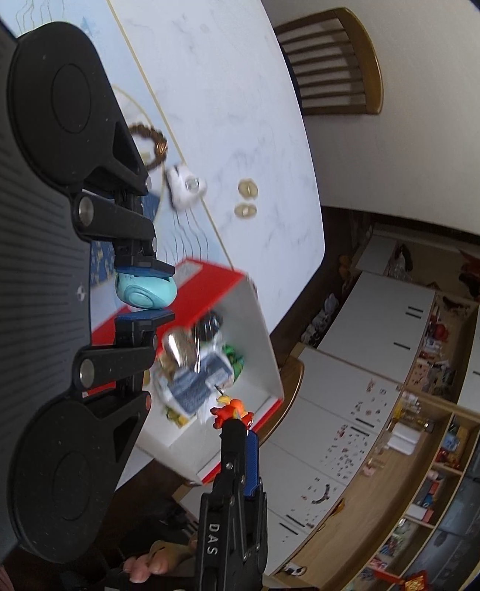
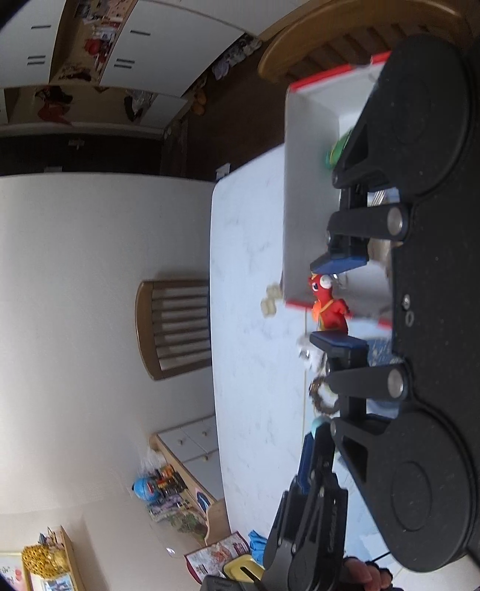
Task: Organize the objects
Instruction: 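Carry the nest toy with the left gripper over into the red shoebox, then open the left gripper to drop the nest toy inside the shoebox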
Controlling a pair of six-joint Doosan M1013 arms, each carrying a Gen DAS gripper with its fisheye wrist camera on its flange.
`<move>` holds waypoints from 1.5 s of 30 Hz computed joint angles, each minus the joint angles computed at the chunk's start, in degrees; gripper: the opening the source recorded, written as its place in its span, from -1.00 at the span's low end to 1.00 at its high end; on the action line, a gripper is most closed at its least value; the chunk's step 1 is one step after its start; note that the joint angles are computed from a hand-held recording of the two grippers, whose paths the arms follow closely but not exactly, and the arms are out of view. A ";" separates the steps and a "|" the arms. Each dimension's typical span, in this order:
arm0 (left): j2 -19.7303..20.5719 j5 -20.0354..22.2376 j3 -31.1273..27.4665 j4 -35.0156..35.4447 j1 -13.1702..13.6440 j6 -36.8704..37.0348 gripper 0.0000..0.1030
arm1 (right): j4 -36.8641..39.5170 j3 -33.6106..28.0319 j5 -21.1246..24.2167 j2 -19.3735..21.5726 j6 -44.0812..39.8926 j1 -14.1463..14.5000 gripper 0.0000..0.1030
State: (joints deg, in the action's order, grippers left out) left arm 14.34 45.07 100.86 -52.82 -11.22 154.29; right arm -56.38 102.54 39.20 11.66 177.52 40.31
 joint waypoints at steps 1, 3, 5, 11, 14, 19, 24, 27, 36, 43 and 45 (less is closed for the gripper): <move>-0.15 -0.35 0.09 0.38 -0.69 -0.44 -0.65 | 0.00 0.75 -0.01 -0.55 0.22 -0.26 -0.37; -0.45 -0.91 0.25 1.00 -2.03 -1.38 -0.65 | -0.12 2.02 0.47 -1.46 0.60 -0.55 -0.37; -0.54 -1.58 0.32 1.49 -3.32 -2.15 -0.65 | 0.07 3.74 0.26 -2.66 0.62 -0.99 -0.37; 0.24 -4.27 -0.60 3.73 -7.74 -6.10 -0.65 | 1.04 7.46 -0.09 -4.79 -0.15 -2.53 -0.37; 1.11 -5.53 -1.34 5.85 -9.78 -8.92 -0.65 | 1.91 8.91 -0.75 -5.43 -1.22 -3.35 -0.37; 3.01 -7.66 -2.96 10.71 -12.65 -13.79 -0.65 | 4.60 10.92 -2.65 -6.19 -4.91 -5.04 -0.37; 5.27 -7.92 -5.02 15.83 -14.59 -19.28 -0.65 | 10.09 11.81 -5.54 -6.41 -12.29 -6.82 -0.37; 6.47 -8.19 -5.88 19.75 -15.68 -22.57 -0.65 | 15.06 11.81 -6.80 -5.98 -18.22 -7.76 -0.37; 9.02 -8.39 -7.79 27.57 -17.90 -29.43 -0.65 | 26.88 10.46 -6.45 -3.37 -30.51 -9.57 -0.37; 9.78 -8.27 -8.61 28.98 -18.49 -31.20 -0.65 | 30.41 10.58 -7.44 -2.66 -33.75 -10.63 -0.37; 9.86 -8.37 -8.70 29.26 -18.57 -32.08 -0.65 | 30.46 10.72 -7.86 -2.67 -33.61 -10.77 -0.37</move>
State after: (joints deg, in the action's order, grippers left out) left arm 24.20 36.69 92.16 -23.56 -29.79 122.21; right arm -25.92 113.26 31.35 8.98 143.91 29.54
